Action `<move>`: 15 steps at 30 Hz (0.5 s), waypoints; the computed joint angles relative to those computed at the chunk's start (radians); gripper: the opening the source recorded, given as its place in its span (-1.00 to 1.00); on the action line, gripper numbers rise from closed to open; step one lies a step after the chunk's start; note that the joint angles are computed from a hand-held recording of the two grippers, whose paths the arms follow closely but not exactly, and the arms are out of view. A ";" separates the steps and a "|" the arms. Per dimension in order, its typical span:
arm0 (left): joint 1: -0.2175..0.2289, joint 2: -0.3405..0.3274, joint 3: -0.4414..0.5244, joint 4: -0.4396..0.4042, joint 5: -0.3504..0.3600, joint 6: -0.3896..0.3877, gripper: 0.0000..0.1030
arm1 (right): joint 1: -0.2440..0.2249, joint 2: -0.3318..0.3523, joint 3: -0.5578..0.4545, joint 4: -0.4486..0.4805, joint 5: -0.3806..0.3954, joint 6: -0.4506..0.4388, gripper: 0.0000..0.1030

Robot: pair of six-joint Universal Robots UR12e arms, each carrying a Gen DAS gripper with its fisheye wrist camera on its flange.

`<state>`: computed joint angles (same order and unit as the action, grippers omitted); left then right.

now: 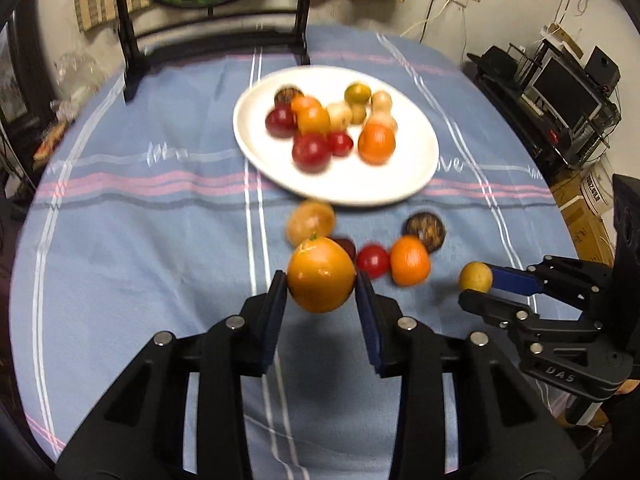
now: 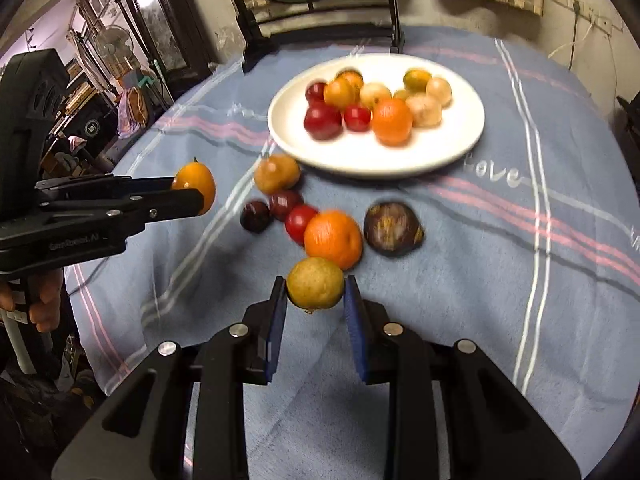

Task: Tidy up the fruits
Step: 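Grasp a yellow lemon with the right tool while the left grasps an orange, then carry the lemon and orange over the white plate and open both tools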

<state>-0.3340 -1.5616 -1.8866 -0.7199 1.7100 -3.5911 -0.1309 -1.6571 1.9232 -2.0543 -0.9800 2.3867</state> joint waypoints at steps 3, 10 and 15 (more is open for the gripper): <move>0.006 -0.006 0.029 0.017 0.035 0.037 -0.31 | -0.002 0.001 -0.024 -0.044 0.036 0.028 -0.44; 0.012 -0.051 0.116 0.073 0.096 0.108 -0.31 | 0.002 0.031 -0.106 -0.174 0.116 0.117 -0.44; 0.013 -0.090 0.170 0.086 0.118 0.138 -0.31 | 0.018 0.064 -0.154 -0.234 0.139 0.168 -0.44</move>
